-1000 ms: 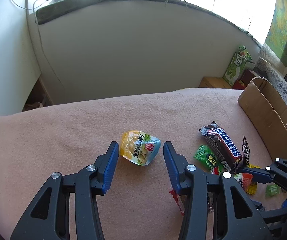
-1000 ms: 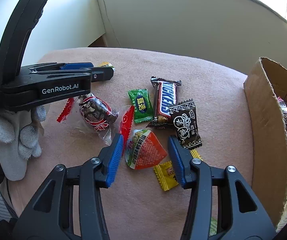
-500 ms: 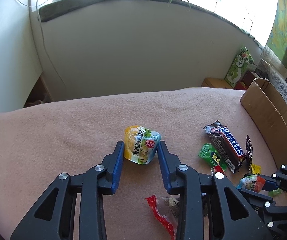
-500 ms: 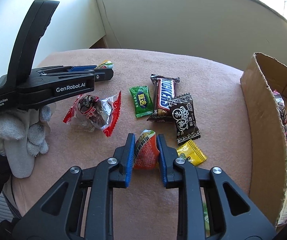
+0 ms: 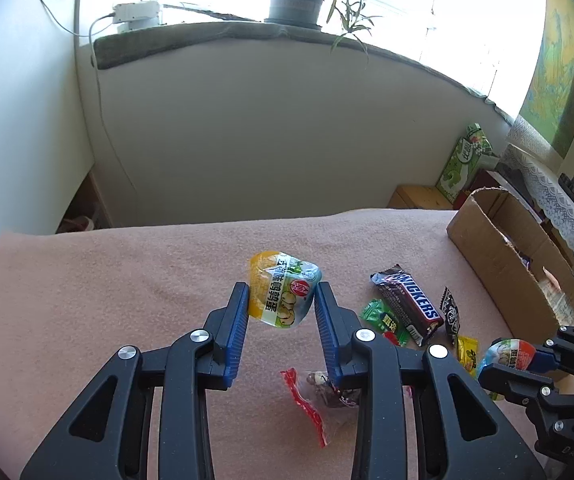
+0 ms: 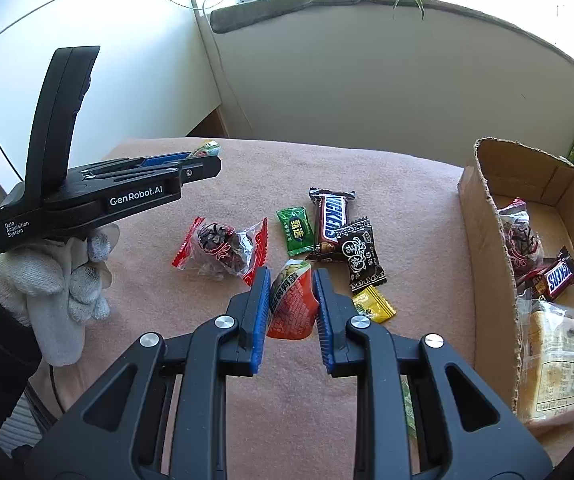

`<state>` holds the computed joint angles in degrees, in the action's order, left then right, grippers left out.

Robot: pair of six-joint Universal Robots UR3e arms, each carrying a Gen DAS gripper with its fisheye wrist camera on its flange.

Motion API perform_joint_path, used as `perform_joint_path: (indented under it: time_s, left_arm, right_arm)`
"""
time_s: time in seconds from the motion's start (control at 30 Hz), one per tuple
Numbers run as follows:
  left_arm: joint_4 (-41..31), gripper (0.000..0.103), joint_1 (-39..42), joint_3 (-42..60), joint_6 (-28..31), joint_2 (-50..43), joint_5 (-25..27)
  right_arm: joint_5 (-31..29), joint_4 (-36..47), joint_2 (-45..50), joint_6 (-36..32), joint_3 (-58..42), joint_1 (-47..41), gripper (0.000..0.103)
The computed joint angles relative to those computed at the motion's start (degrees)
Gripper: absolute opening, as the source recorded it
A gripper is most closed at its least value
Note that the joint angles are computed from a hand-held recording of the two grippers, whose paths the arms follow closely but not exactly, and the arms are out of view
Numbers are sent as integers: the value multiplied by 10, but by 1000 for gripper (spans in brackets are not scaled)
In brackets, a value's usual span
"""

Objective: Organize snacks
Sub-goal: 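Carry the round candy and the yellow-green pouch with both grippers over the box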

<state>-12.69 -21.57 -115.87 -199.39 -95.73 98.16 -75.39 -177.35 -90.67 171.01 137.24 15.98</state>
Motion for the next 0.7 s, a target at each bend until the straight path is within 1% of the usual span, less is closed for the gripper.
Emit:
perform_joint_path:
  time_s: [0.07,0.2,0.37,0.47,0.6,0.7]
  left_arm:
    - [-1,32,-8,4,-4,5,1]
    - [-7,32,-29,22,-7,4,5]
    - [-20,32,-70,80,-15,-25,15]
    - [-27,32,-93,110,-16,-42,16]
    - [-42,32,-120,169,-20,-82,17]
    - [-56,32,-135,213,-20,-112,13]
  right_arm:
    - [11,21,-28,-9,3,-14,23]
    - [7,38,-56,-4,-1,-12,23]
    - [23,57,-109,-25,16,-56,23]
    - [37,89,-154,-48,23,-101,23]
    - [77,177,-232,-96,22,-193,23]
    - [99,215,-253,-124,11,-250,23]
